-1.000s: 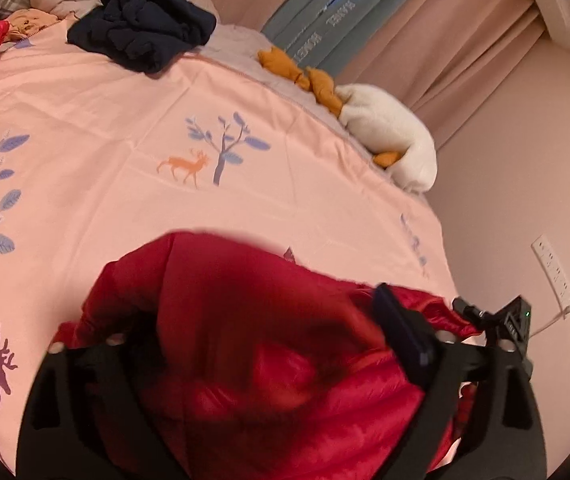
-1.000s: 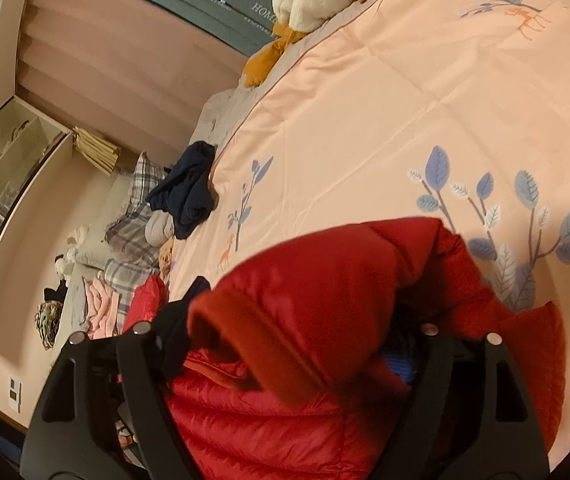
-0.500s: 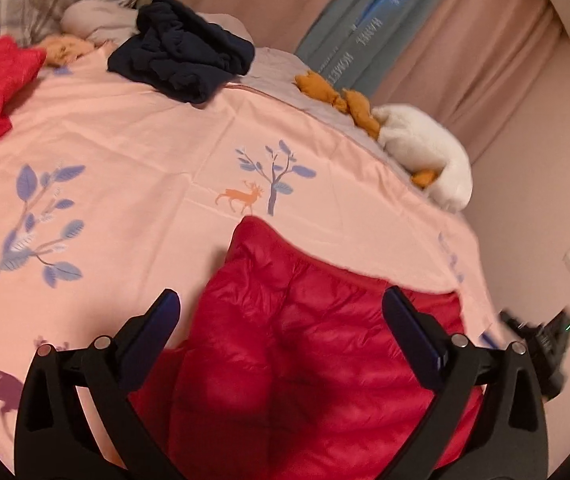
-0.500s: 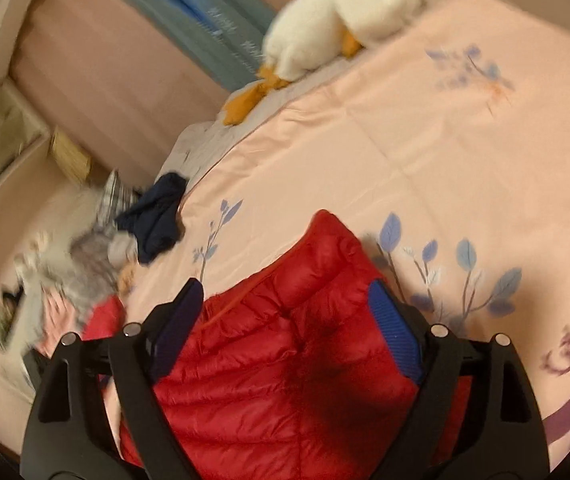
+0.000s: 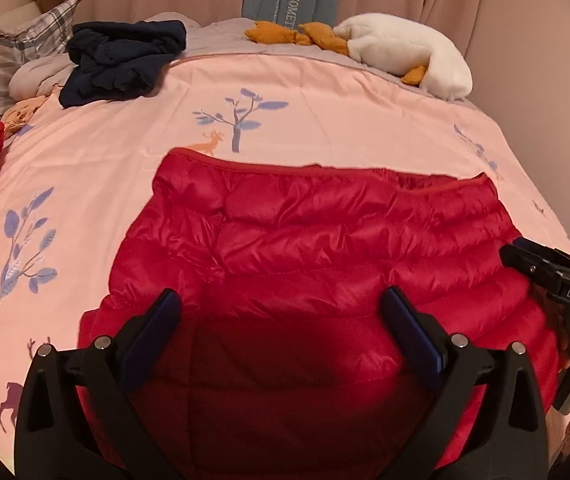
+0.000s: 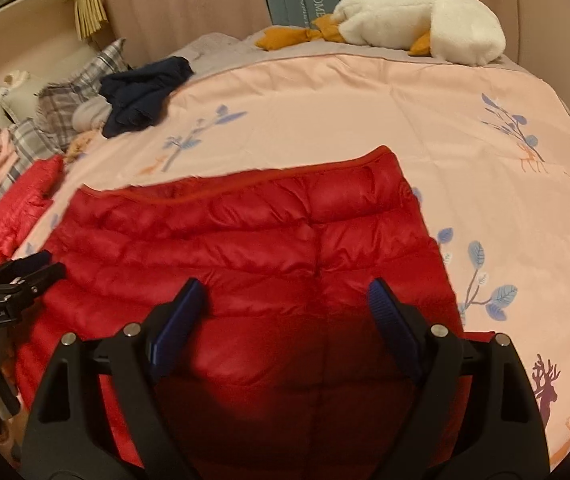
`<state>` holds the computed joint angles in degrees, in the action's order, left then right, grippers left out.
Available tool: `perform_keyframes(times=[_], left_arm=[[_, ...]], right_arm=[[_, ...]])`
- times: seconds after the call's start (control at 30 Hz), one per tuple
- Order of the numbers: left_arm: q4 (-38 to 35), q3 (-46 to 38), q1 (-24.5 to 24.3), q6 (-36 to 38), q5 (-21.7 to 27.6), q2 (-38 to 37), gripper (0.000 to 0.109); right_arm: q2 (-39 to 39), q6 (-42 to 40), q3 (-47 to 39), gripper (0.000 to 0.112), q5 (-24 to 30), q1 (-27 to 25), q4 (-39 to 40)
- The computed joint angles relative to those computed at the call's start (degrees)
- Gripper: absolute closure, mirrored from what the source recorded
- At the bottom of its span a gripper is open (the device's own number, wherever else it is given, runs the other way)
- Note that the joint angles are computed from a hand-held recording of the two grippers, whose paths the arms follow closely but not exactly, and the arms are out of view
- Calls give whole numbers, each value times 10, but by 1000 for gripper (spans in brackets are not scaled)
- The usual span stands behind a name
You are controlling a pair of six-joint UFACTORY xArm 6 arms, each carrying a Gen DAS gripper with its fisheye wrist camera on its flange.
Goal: Fold large clothes
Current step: 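Open both grippers and release the folded hem onto the jacket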
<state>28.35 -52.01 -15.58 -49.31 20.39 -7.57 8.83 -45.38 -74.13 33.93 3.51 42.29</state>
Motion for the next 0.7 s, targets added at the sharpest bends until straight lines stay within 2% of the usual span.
perform_keyframes(times=[0.33,0.47,0.6,0.7], left_arm=[[29,-9,-2,-27,-9,22,7],[53,-12,-6,-52,2,21,7],[87,-14,-19,-99,36,3,7],[123,-2,-32,-133,47,-26,7]], right_arm=[[20,-22,0,24,-17,2,27],[19,-17,-2,24,-15,2,27],[-12,-5,26,24,-45,7,21],[-63,-51,66,24,-56,11,70]])
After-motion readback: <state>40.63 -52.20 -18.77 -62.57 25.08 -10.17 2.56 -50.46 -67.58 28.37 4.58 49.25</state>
